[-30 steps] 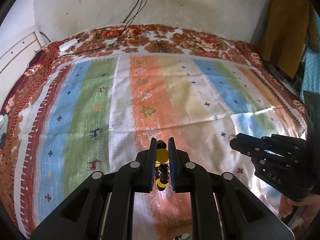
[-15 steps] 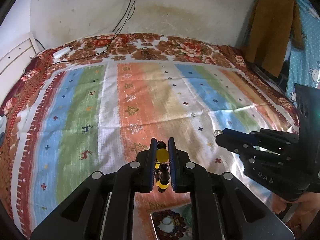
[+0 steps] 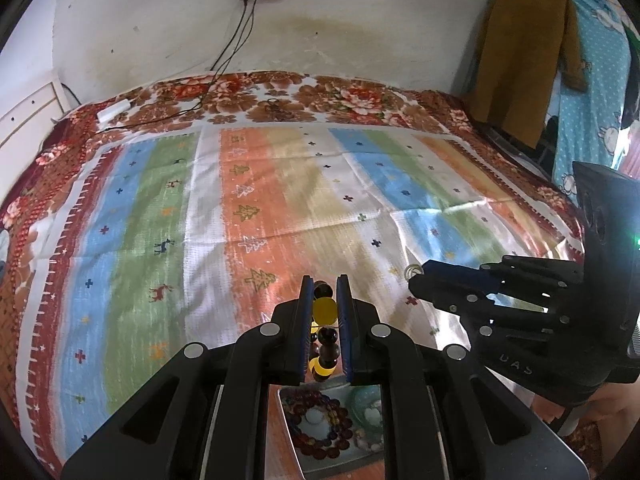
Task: Organize jewelry
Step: 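Carry the bracelet in the left tool over the tin while the right tool carries the charm, then open the left tool releasing the bracelet into the tin while the right tool drops the charm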
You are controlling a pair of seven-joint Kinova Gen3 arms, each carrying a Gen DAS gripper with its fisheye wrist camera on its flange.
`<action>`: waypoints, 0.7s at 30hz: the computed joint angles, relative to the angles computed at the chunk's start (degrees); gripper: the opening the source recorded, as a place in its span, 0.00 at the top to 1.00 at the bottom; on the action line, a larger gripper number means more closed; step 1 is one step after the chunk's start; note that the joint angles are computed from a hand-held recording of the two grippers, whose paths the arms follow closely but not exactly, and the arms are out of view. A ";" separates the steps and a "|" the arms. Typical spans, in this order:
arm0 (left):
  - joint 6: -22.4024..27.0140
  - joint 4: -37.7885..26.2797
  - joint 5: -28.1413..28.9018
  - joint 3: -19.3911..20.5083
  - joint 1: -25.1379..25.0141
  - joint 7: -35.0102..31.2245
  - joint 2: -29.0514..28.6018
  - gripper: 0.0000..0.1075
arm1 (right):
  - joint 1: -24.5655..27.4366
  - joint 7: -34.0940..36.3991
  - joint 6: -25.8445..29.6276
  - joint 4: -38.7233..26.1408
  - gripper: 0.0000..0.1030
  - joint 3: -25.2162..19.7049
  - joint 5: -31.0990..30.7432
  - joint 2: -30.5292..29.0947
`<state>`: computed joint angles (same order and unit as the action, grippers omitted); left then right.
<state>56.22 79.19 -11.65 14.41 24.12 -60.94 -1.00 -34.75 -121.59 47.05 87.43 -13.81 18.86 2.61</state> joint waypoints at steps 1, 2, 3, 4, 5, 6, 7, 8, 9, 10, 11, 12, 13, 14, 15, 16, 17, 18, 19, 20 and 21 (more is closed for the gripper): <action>-0.18 0.33 0.24 -0.03 0.03 -0.24 -0.27 0.89 | -0.08 -0.19 0.03 0.26 0.85 -0.06 0.08 -0.20; -0.28 0.58 0.36 0.02 0.05 -0.37 -0.47 0.89 | -0.10 -0.24 -0.02 0.60 0.85 -0.14 -0.01 -0.44; -0.37 0.98 0.47 0.10 0.08 -0.39 -0.81 0.89 | -0.14 -0.41 -0.03 0.93 0.85 -0.24 0.07 -0.66; -0.51 1.47 0.53 0.25 0.12 -0.25 -1.20 0.89 | -0.10 -0.37 -0.07 1.09 0.85 -0.31 0.01 -0.76; -0.61 1.80 0.36 0.46 0.13 0.08 -1.51 0.89 | -0.11 -0.52 -0.25 1.52 0.85 -0.43 0.05 -1.05; -0.75 2.19 0.29 0.65 0.13 0.37 -1.86 0.89 | -0.07 -0.59 -0.35 1.80 0.85 -0.53 -0.02 -1.25; -0.83 2.55 0.52 0.79 0.11 0.33 -2.25 0.89 | 0.04 -0.51 -0.56 2.23 0.85 -0.62 -0.39 -1.61; -1.06 3.10 0.37 1.04 0.08 0.75 -2.81 0.89 | 0.13 -0.44 -0.67 2.47 0.85 -0.74 -0.64 -1.81; -1.33 3.67 0.50 1.19 -0.04 1.11 -3.36 0.89 | 0.20 -0.41 -0.77 2.80 0.85 -0.88 -0.87 -2.06; -1.53 4.20 1.01 1.23 -0.20 1.02 -3.85 0.89 | 0.28 -0.32 -0.82 3.03 0.85 -1.02 -1.05 -2.22; -1.70 4.61 1.47 1.31 -0.37 0.89 -4.19 0.89 | 0.30 -0.13 -0.80 3.29 0.85 -1.19 -1.38 -2.40; -1.78 5.16 1.96 1.42 -0.52 0.79 -4.61 0.89 | 0.36 0.03 -0.84 3.49 0.85 -1.32 -1.58 -2.53; -1.83 5.51 2.07 1.64 -0.70 0.83 -4.77 0.89 | 0.39 0.10 -0.92 3.76 0.85 -1.45 -1.73 -2.71; -1.84 5.86 2.30 1.79 -0.84 0.75 -4.98 0.89 | 0.47 0.54 -1.06 4.03 0.85 -1.53 -2.30 -2.93; -1.91 6.29 2.45 1.97 -0.95 0.73 -5.17 0.89 | 0.58 1.12 -1.19 4.21 0.85 -1.58 -2.99 -3.08; -1.86 6.68 2.29 2.32 -1.02 0.99 -5.31 0.89 | 0.64 1.60 -1.43 4.51 0.85 -1.69 -3.58 -3.30; -1.80 6.92 2.20 2.56 -1.09 1.20 -5.44 0.89 | 0.68 1.78 -1.48 4.68 0.85 -1.82 -3.76 -3.44; -1.72 7.12 2.22 2.78 -1.11 1.37 -5.53 0.89 | 0.70 2.01 -1.50 4.82 0.85 -1.96 -3.99 -3.54; -1.67 7.36 2.26 2.94 -1.12 1.50 -5.67 0.89 | 0.72 2.12 -1.59 5.01 0.85 -2.08 -4.16 -3.67; -1.61 7.56 2.19 3.10 -1.16 1.71 -5.84 0.89 | 0.68 1.90 -1.54 5.04 0.85 -2.27 -4.03 -3.70; -1.57 7.73 2.10 3.26 -1.20 1.92 -5.91 0.89 | 0.70 2.17 -1.55 5.07 0.85 -2.31 -4.28 -3.72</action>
